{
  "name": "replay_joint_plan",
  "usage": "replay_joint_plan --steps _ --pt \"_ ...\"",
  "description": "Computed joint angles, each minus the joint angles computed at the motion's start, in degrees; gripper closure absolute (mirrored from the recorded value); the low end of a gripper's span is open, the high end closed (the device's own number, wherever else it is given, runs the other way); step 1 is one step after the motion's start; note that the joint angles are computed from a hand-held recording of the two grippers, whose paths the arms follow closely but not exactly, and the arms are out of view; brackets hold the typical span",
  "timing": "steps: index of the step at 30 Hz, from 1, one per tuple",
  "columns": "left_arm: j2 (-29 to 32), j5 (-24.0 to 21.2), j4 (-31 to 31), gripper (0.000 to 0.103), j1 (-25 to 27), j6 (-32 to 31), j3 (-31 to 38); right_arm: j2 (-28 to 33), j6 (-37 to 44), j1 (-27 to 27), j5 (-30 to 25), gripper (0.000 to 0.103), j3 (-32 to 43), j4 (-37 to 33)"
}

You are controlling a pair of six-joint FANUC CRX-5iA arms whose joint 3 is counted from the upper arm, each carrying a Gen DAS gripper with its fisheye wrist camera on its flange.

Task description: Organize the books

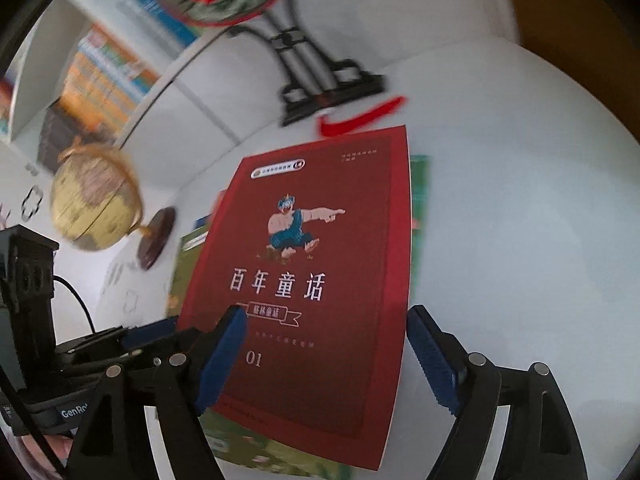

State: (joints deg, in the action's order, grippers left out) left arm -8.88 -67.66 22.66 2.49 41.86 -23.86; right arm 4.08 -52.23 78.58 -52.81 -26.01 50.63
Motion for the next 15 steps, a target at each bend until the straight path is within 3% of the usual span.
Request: replay_joint_plan --steps 4,6,9,12,15 --pt "0.0 -0.1 0.9 0.066 5.4 0.8 -0.6 0.7 3.6 -3.4 9.2 0.022 -0.1 4.7" --pt "1.5 0.1 0.0 0.064 5.9 3.9 0.9 0.3 0.3 -5.2 13.6 0.022 -2.1 9.7" --pt "4.4 0.1 1.1 0.059 5.6 6.8 2.8 0.7 -2.5 -3.8 8.7 0.022 -1.7 7.9" --pt "6.4 0.0 1.3 0.050 3.9 8.1 4.2 0.0 -7.5 -4.2 10.2 0.021 -4.2 12.0" --pt "6.4 1.6 2.2 0.044 3.1 8.7 3.3 0.9 -6.7 -4.1 9.7 0.015 -3.3 11.8"
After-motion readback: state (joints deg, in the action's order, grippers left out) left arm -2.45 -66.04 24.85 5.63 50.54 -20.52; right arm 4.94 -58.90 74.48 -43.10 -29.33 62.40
